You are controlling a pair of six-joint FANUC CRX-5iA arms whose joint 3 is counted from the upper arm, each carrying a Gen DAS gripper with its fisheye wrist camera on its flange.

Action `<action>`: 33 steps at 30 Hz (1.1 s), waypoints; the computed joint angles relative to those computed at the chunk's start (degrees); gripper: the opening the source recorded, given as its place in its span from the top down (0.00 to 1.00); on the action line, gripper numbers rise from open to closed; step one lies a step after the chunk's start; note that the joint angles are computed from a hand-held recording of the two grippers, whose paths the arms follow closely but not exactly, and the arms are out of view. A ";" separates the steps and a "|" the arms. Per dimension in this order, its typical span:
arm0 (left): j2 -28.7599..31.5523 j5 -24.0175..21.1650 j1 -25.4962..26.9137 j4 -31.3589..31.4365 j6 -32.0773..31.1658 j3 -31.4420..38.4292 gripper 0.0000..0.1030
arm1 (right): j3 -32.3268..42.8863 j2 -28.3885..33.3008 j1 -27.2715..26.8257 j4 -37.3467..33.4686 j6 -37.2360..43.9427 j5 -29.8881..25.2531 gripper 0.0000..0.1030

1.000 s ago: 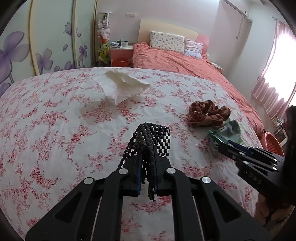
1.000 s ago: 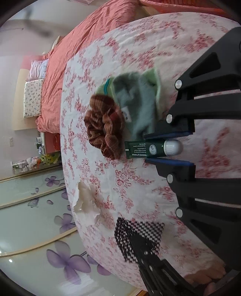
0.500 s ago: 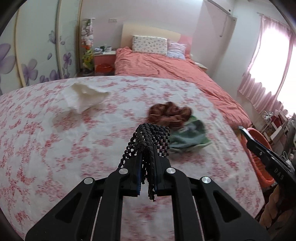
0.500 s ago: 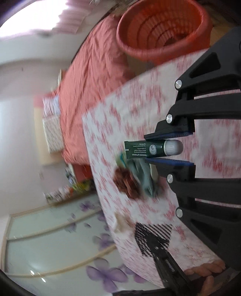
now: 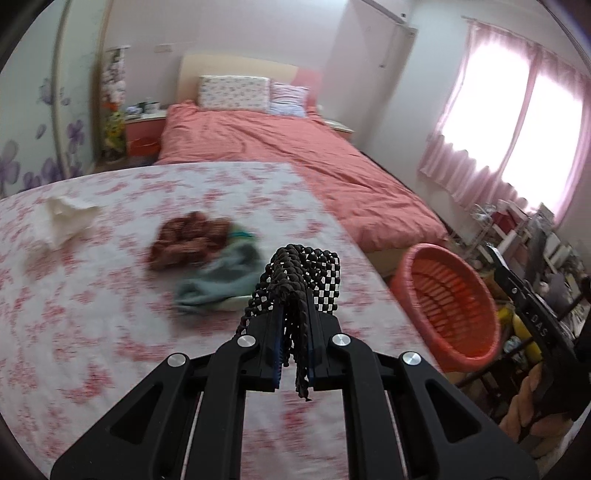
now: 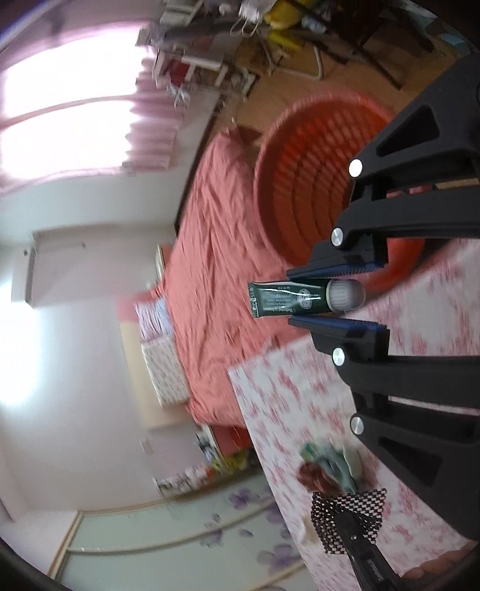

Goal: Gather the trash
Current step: 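Carry the mesh net with the left tool while the right tool carries the green tube to the basket, then open the left tool over the basket while the right tool releases the green tube into it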

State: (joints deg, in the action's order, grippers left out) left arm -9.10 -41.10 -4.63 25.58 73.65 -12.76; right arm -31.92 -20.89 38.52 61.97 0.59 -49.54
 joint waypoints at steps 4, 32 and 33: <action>2.01 0.78 -3.89 1.64 -1.18 1.30 0.91 | -1.52 -1.67 -2.01 0.21 -1.19 -0.90 0.81; 18.33 1.84 -18.78 7.72 -6.66 13.75 0.91 | -7.07 -4.57 -19.56 -1.99 -1.70 12.47 0.81; 19.03 1.69 -19.03 7.59 -6.52 14.33 0.91 | -7.03 -4.29 -20.19 -2.16 -1.50 13.16 0.81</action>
State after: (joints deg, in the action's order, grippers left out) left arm 9.93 -39.42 -23.65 33.17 67.13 1.57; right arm -38.96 -25.18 18.33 59.82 -0.91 -36.37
